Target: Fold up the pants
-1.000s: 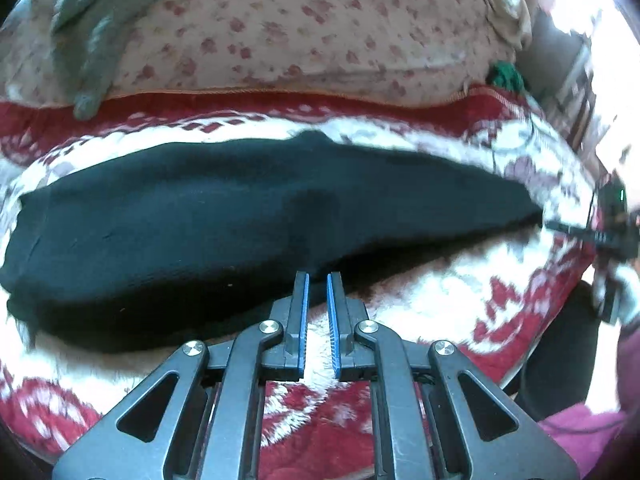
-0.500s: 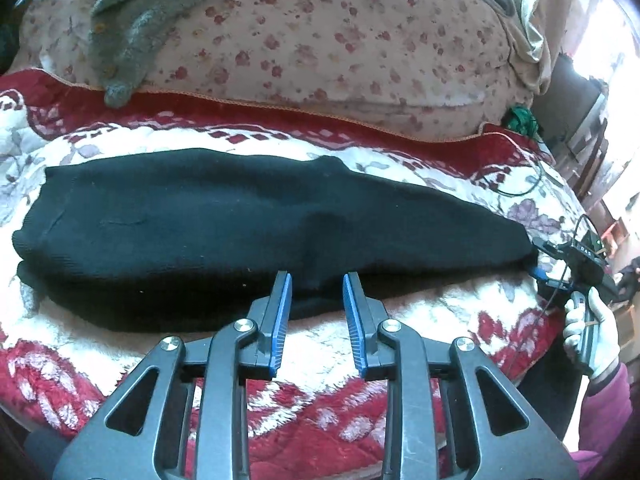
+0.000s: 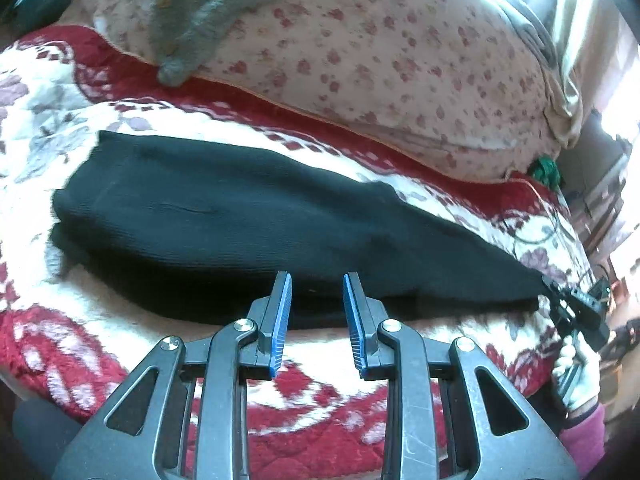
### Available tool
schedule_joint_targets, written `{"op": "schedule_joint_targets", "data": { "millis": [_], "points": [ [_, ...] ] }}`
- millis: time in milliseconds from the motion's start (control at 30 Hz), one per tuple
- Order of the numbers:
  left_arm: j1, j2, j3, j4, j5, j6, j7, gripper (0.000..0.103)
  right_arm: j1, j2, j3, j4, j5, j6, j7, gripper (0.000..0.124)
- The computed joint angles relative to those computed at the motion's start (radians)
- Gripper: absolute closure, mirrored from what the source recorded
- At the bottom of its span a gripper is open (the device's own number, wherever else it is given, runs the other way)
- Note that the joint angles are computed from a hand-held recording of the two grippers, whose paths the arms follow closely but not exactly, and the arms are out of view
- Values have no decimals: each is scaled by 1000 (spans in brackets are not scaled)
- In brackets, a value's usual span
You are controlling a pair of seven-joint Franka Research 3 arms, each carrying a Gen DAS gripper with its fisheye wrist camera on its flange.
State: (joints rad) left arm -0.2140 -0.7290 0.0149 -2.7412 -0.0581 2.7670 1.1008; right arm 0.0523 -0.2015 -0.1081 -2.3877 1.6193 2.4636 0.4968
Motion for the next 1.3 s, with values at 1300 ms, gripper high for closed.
{"op": "schedule_joint_targets", "data": {
  "millis": [1300],
  "points": [
    [184, 96, 31, 14, -4, 44, -101, 56, 222, 254, 186, 201, -19, -322, 243, 84]
  ]
}}
